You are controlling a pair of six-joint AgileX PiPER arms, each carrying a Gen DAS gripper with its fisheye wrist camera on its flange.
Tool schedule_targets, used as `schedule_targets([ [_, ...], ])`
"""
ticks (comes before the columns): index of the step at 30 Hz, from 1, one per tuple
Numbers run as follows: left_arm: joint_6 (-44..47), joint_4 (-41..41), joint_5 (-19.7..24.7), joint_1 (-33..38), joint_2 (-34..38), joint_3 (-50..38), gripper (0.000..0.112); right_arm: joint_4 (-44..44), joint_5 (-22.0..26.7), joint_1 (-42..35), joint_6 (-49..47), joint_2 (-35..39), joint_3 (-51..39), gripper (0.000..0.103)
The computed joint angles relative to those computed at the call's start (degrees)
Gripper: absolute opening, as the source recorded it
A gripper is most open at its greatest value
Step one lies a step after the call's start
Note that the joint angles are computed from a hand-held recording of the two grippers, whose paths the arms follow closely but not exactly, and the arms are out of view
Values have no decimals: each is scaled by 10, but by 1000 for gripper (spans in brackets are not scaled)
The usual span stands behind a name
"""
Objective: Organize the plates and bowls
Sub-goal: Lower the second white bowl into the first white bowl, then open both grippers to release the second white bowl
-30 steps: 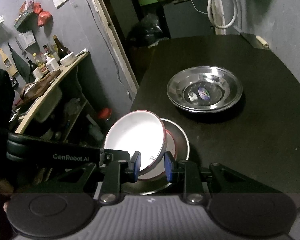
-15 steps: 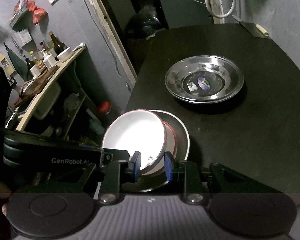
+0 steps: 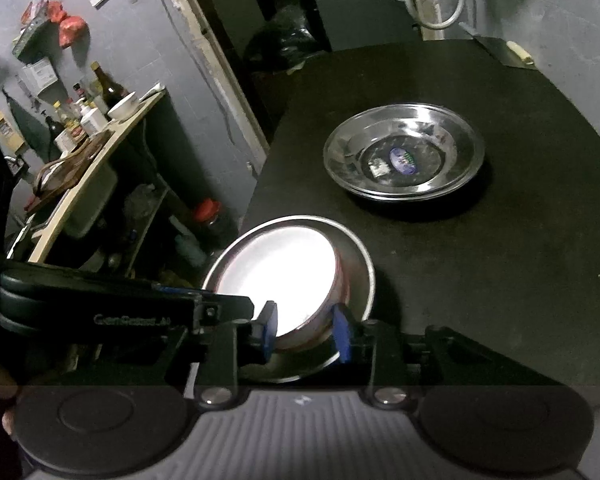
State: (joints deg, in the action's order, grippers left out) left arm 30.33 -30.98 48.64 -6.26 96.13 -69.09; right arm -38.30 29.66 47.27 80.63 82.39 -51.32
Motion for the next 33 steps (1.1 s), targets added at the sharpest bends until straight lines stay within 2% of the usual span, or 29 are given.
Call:
schedule_targets([
  [5,-3,2,0,-1,-1,-1,26,-3,0,0,3,-2,2,36],
  [11,3,-2,-8,3,-15,6,37,-36,12,12,36,-11,4,36],
  [14,0,2,-19,5,-25,8,49,-54,22,16,56,-19,4,39],
  [16,2,-2,-24,10,-32,9,59,-68,35,20,71,-24,2,46],
  [20,13,-16,-29,23,-42,6,70,-100,64,29,106,-34,-2,55],
  [23,16,-16,-43,27,-50,7,83,-126,86,36,135,-41,-2,68],
  [25,14,-13,-55,31,-55,9,95,-140,101,40,153,-45,-2,83],
  [28,-2,4,-73,35,-58,12,102,-151,121,43,172,-48,-1,94],
  [30,-23,23,-73,36,-53,8,102,-148,136,43,172,-47,-4,103],
  [33,-10,15,-91,51,-54,25,102,-146,180,53,182,-37,-13,103],
])
